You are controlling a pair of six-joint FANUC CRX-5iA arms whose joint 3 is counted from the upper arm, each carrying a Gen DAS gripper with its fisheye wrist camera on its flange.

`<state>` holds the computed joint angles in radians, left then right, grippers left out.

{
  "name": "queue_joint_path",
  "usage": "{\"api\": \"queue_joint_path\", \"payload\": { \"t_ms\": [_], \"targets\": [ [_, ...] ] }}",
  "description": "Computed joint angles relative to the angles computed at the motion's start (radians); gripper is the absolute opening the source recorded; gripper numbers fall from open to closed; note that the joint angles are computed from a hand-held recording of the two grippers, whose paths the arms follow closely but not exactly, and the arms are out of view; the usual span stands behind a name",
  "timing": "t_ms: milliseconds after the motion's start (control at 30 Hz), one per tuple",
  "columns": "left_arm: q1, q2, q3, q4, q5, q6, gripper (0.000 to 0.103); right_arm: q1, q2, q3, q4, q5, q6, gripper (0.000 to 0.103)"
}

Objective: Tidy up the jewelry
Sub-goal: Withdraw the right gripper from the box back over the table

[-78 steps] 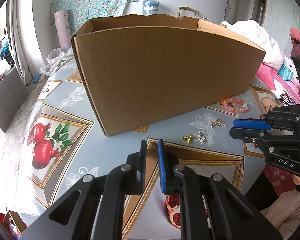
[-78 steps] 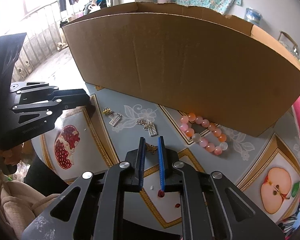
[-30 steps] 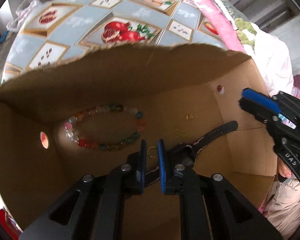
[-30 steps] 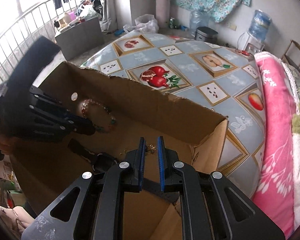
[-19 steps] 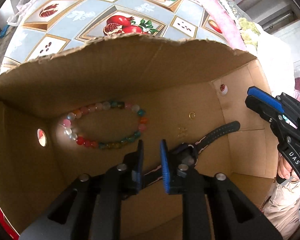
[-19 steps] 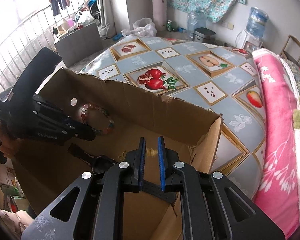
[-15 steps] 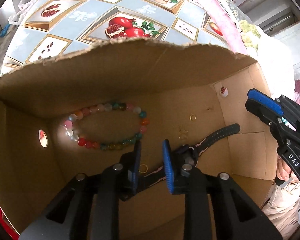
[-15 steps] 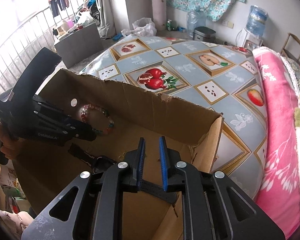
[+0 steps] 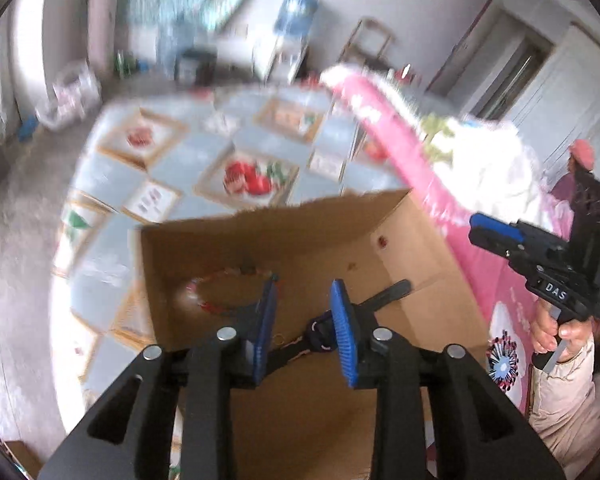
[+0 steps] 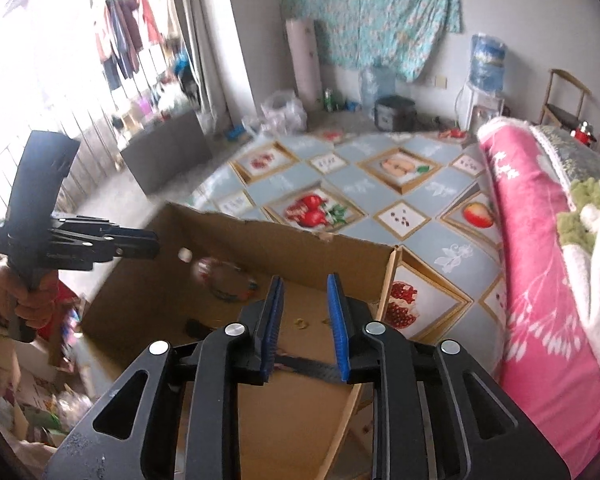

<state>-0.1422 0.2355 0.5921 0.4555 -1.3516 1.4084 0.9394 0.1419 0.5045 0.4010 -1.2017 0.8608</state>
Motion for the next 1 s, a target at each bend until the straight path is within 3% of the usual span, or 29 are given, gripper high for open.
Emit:
{"api": "queue_joint_path", "payload": {
  "t_ms": [200,300,400,533,667,800,1000],
  "targets": [
    [0.076,-0.378,-0.415,0.034,0.256,-0.115,0.041,0.161,-0.242,-0.345,0.24,0.183,-0.244,0.033],
    [0.125,-0.513,-0.57,0.06,0.3,-0.124,0.043,0.231,-0.324,-0.475,0.311,0.225,-0.366,0.037],
    [0.17,-0.597,-0.683,0.113,0.293,-0.141,0.043,0.286,-0.362,-0.553,0.316,0.23,-0.444,0.039],
    [0.148,-0.643,-0.757,0.082,0.293,-0.14,0.044,0.313,-0.349,-0.589,0.216,0.233,-0.5,0.039],
    [0.066,-0.634,-0.805,0.029,0.298,-0.125,0.044,0.302,-0.298,-0.575,0.097,0.251,-0.497,0.039],
    [-0.05,-0.597,-0.799,-0.116,0.343,-0.074,0.043,0.283,-0.238,-0.536,-0.012,0.269,-0.464,0.033],
    [-0.161,-0.534,-0.785,-0.252,0.38,-0.054,0.043,0.291,-0.136,-0.456,-0.028,0.192,-0.403,0.027]
  ]
}}
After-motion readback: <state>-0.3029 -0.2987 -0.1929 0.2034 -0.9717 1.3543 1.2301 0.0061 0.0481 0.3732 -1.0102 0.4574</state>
